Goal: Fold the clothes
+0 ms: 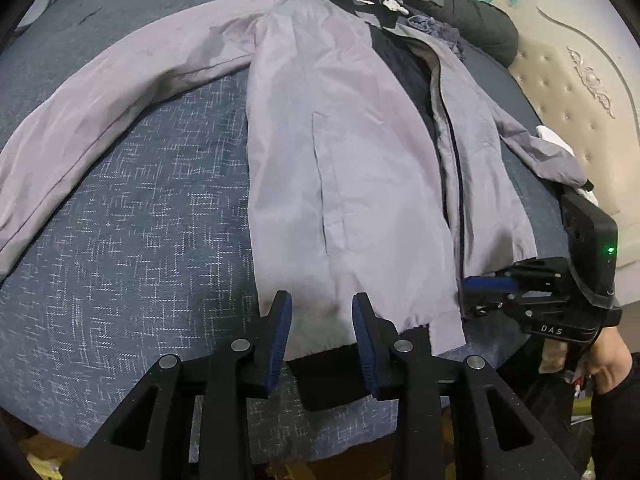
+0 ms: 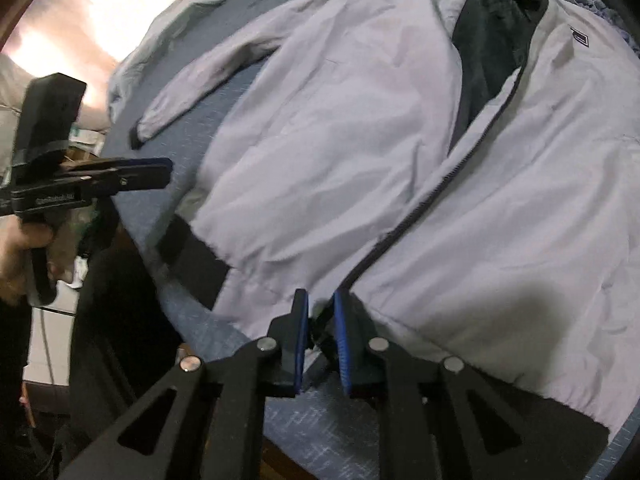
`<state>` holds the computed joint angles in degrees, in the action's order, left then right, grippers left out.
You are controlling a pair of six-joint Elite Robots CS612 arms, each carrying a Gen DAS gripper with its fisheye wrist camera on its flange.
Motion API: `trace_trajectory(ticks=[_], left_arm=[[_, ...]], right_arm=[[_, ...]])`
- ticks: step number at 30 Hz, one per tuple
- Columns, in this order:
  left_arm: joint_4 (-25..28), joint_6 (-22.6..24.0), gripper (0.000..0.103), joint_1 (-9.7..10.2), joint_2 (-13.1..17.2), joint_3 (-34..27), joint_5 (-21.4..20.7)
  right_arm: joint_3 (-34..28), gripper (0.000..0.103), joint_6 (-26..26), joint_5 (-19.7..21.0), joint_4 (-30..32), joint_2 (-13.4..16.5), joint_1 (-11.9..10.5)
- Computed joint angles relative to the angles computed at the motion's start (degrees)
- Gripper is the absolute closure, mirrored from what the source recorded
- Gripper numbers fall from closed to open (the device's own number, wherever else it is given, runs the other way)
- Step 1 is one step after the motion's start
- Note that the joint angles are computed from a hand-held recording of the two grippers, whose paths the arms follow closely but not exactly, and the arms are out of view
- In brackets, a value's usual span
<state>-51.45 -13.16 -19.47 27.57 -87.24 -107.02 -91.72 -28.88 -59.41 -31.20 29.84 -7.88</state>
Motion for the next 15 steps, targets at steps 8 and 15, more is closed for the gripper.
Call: trace_trajectory(ticks=[8, 15], left_arm=[[-0.56, -0.43, 0.064, 0.56, -0.33, 0.12, -0.78], [-0.97, -0.04, 0.061, 0.15, -0.59, 0.80, -1.98]], right_arm=[[-3.11, 0.058, 12.27, 2.55, -7.24, 0.38, -6.75], [-5.28, 0.050, 18.73, -5.18, -5.15, 0.94, -11.30]])
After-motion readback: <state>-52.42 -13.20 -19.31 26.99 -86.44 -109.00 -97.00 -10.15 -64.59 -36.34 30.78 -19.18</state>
